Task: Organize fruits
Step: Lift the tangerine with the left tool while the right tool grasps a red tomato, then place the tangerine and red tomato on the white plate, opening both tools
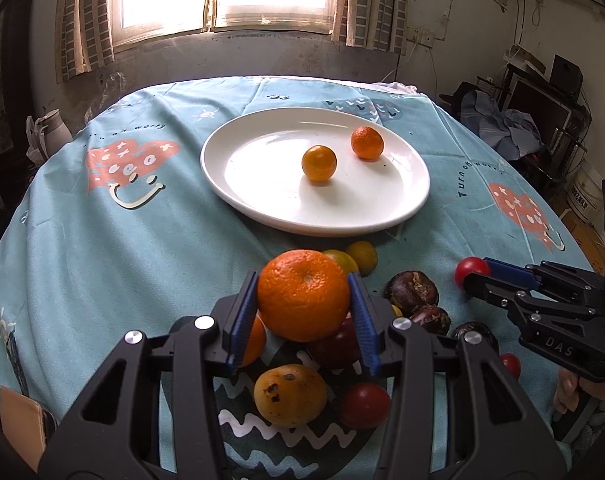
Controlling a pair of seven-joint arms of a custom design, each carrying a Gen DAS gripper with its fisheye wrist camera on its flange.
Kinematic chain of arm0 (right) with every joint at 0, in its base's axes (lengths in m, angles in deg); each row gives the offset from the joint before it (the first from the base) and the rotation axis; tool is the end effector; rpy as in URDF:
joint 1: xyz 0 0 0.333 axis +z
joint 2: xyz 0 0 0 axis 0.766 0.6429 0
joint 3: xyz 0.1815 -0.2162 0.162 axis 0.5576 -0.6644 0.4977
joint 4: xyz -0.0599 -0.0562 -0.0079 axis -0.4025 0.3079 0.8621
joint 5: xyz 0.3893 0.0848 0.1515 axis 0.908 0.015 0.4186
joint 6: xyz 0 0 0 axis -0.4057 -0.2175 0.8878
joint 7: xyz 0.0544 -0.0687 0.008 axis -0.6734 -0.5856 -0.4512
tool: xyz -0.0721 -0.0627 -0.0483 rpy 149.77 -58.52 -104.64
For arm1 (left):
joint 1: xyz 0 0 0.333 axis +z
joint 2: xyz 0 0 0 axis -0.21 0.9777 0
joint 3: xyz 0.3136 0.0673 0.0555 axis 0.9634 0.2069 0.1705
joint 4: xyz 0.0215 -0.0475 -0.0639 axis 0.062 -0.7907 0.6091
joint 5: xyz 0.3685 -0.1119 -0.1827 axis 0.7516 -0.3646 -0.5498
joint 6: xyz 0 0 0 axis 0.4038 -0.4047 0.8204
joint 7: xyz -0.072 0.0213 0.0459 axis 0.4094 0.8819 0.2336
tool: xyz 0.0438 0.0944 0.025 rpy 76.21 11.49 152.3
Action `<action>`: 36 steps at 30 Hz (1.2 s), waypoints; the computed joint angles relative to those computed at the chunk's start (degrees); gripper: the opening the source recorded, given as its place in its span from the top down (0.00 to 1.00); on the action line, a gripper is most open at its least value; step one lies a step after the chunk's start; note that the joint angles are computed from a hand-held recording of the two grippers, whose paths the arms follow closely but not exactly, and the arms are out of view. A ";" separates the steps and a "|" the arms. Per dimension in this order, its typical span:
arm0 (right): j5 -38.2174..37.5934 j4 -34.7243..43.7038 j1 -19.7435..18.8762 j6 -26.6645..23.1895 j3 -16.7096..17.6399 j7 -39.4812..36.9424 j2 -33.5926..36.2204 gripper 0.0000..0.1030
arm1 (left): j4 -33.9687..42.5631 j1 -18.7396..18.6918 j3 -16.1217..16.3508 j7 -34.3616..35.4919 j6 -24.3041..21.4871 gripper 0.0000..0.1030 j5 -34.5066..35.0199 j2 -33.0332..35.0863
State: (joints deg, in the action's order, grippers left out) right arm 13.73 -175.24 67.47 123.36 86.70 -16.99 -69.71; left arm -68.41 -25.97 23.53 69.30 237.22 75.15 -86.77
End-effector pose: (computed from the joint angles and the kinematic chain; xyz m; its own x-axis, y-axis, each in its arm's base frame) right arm 0.5340 0.1676 0.4877 0.4730 -0.8591 -0.1957 -0.6872 -0.2207 -0.6921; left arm 0.4994 -0.3030 0.4984 0.0093 -0.9971 0.0749 -0.6933 -0.0604 -0.7181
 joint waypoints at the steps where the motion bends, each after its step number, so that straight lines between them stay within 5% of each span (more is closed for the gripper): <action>1: -0.18 -0.47 -0.08 0.92 0.13 0.32 -0.30 0.72 | -0.09 -0.02 -0.01 0.07 0.01 0.56 -0.03 -0.09; 8: 6.55 -0.99 0.41 0.73 -1.73 -3.47 -1.88 0.72 | -0.11 -0.12 0.10 0.94 0.35 0.56 -0.75 -0.08; 14: 6.04 7.05 -0.51 -1.53 -1.48 -2.77 0.88 0.72 | 5.47 0.55 0.87 3.84 -1.62 0.56 -3.04 2.40; 26: -3.34 26.89 -1.93 -8.69 0.79 10.29 20.15 0.71 | 19.68 1.09 2.42 13.89 -4.41 0.55 -11.37 16.04; 27: -4.24 27.75 -2.14 -9.83 0.77 11.44 21.10 0.68 | 20.07 0.99 2.56 14.20 -4.76 0.55 -11.49 16.57; 29: -4.10 27.92 -2.55 -9.57 1.09 12.28 21.75 0.40 | 20.38 0.76 2.79 14.55 -5.21 0.54 -11.37 17.14; 30: -2.58 27.24 -2.94 -8.30 1.55 11.51 21.37 0.39 | 20.09 0.70 2.89 14.63 -4.92 0.51 -11.23 16.99; 32: -0.65 26.58 -3.60 -8.16 2.05 10.10 20.21 0.38 | 19.32 -0.47 4.01 10.35 -4.93 0.30 -6.43 15.93; 35: 8.57 22.38 -4.54 -4.81 3.24 2.28 14.49 0.37 | 17.26 -1.17 4.60 4.68 -5.19 0.25 0.33 12.98; 36: 13.10 20.39 -4.40 -2.87 3.40 -2.01 11.70 0.25 | 16.20 -1.00 4.52 3.48 -5.20 0.23 1.43 11.69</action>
